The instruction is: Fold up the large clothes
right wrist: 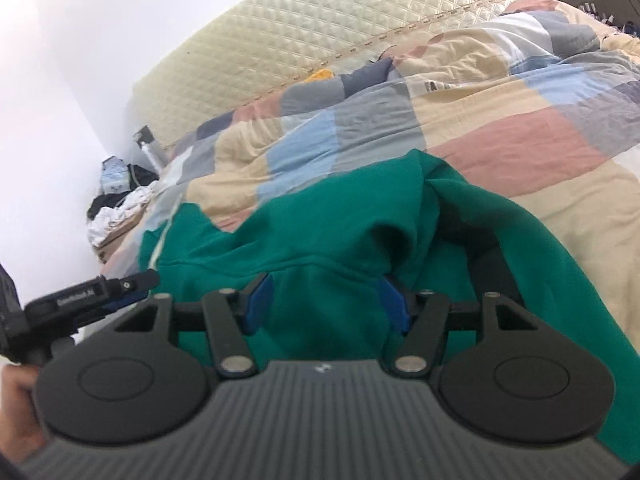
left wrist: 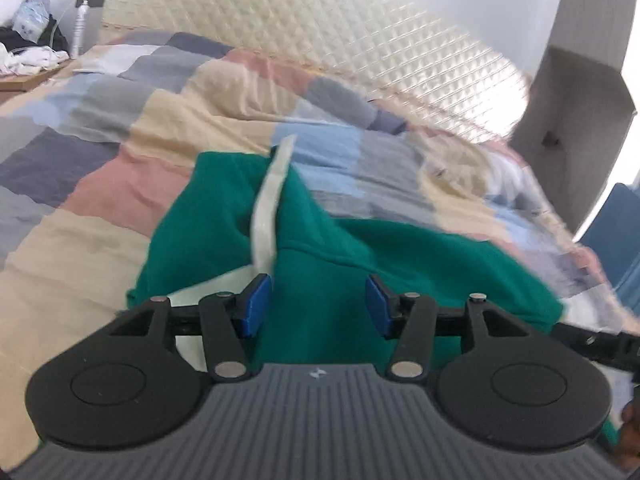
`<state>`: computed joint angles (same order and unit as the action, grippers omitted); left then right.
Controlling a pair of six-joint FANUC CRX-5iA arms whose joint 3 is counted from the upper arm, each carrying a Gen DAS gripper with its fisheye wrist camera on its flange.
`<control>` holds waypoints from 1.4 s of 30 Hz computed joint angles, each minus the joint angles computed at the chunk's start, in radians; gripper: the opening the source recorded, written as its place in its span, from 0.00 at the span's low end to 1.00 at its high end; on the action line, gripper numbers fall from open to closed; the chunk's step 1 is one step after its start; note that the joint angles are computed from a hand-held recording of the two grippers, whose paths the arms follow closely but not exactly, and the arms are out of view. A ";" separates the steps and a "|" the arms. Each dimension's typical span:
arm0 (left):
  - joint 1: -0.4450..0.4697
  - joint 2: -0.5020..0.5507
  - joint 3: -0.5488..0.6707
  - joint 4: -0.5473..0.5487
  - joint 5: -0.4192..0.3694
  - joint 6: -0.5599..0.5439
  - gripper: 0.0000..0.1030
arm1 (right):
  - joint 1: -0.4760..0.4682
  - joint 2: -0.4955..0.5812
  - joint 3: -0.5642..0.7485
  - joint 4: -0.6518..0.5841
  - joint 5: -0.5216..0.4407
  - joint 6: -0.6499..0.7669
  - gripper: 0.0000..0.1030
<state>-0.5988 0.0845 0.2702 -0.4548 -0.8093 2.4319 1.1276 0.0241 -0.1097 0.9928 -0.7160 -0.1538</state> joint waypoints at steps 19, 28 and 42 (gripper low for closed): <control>0.117 -0.012 -0.031 0.112 0.190 0.014 0.06 | -0.178 0.117 0.007 0.356 0.248 -0.293 0.20; 0.197 0.168 0.251 0.194 0.047 -0.085 0.06 | -0.201 0.293 0.399 -0.023 0.221 0.330 0.20; 0.192 0.356 0.388 0.186 -0.108 -0.213 0.08 | -0.207 0.527 0.682 -0.357 -0.005 0.629 0.22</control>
